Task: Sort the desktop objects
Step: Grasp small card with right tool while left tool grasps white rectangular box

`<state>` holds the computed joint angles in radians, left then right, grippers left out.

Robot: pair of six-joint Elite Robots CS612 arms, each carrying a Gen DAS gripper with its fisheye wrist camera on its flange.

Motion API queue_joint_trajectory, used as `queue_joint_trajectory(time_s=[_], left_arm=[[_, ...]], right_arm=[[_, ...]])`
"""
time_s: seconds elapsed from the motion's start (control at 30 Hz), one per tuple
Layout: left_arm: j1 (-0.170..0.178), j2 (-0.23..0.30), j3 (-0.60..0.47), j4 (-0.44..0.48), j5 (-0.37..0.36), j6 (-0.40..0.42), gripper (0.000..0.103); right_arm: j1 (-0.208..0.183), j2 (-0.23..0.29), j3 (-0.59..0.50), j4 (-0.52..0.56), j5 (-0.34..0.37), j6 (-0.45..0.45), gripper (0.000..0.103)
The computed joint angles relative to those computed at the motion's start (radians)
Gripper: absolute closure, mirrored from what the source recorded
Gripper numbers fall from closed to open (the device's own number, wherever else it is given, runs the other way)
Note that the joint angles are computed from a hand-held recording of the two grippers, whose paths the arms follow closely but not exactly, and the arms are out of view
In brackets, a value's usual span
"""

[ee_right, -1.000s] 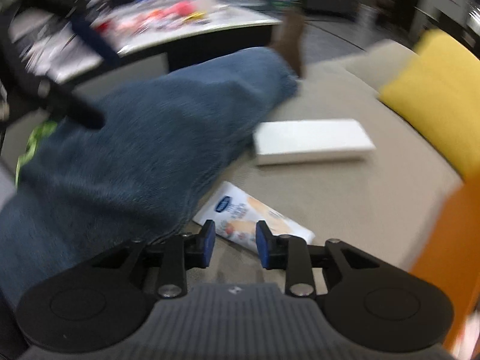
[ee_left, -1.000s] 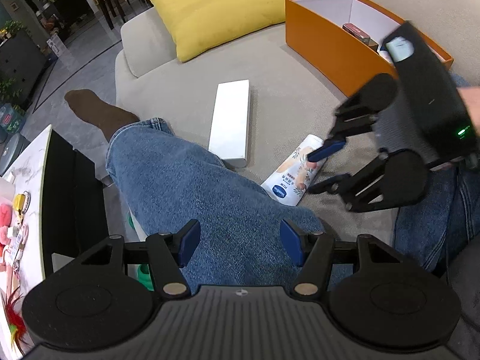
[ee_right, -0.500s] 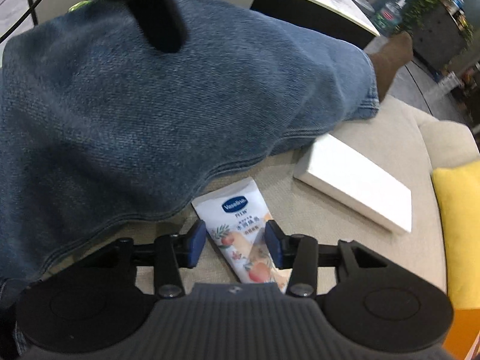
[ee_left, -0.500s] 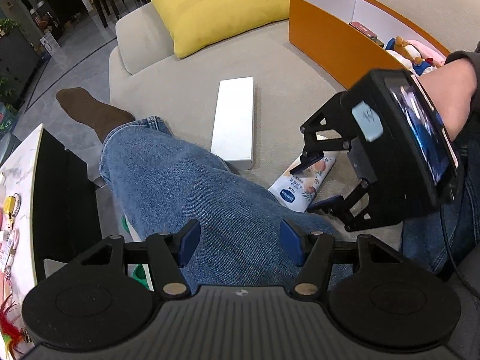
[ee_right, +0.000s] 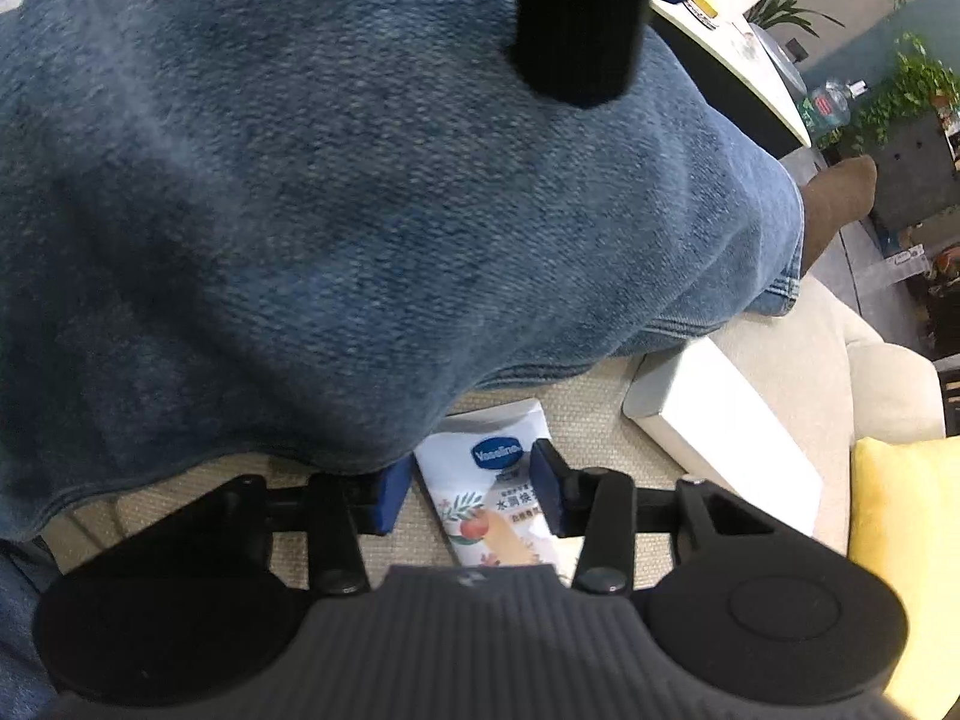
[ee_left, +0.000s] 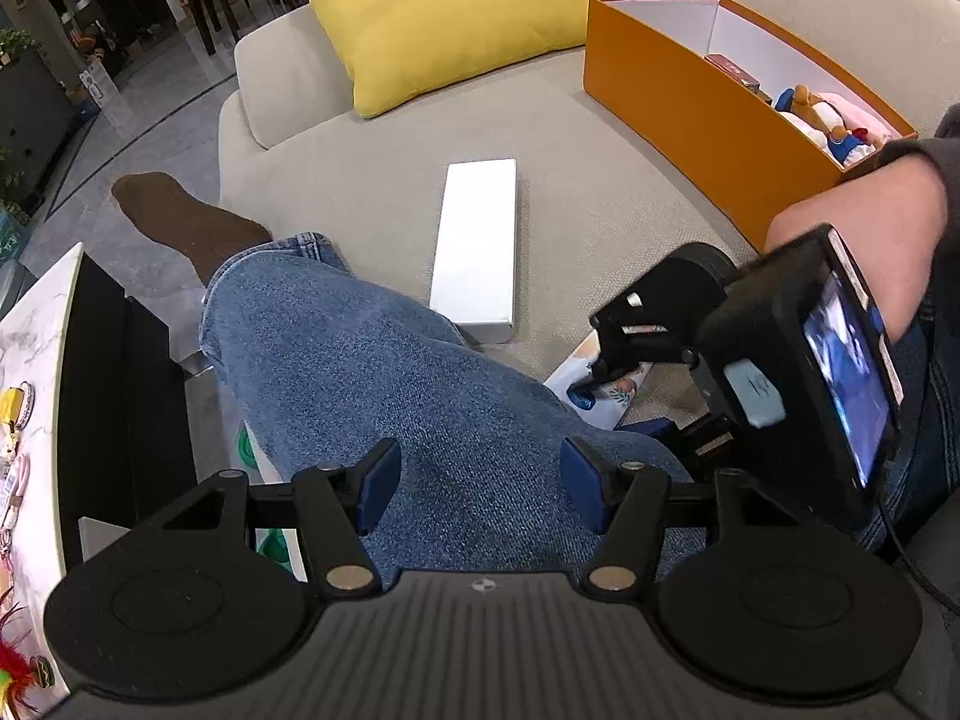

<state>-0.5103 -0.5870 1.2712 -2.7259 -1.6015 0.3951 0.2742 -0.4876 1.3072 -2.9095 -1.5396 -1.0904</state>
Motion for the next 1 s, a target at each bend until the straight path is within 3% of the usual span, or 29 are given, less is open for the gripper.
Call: queue_joint_trajectory(time_s=[0.07,0.17,0.37,0.6,0.8,1.0], left_arm=[[0.0,-0.001,0.003,-0.005,0.003,-0.002,0.033],[-0.001,-0.005,0.01,-0.014,0.009,-0.007,0.033],[-0.002,-0.008,0.016,-0.027,0.007,-0.01,0.033],[-0.005,-0.006,0.011,-0.049,-0.011,-0.021,0.033],[-0.014,0.007,-0.013,-0.043,-0.039,-0.039,0.033],[-0.033,0.016,-0.032,-0.031,-0.045,-0.019,0.033]], right_arm=[[0.005,0.0,0.015,-0.044,-0.016,-0.012,0.078],[0.007,0.0,0.028,-0.094,-0.033,0.0,0.085],[-0.01,-0.025,0.054,-0.166,-0.024,0.134,0.097],[-0.039,-0.076,0.104,-0.235,-0.026,0.359,0.099],[-0.066,-0.134,0.185,-0.248,-0.04,0.607,0.099],[-0.089,-0.184,0.26,-0.212,-0.031,0.734,0.098]])
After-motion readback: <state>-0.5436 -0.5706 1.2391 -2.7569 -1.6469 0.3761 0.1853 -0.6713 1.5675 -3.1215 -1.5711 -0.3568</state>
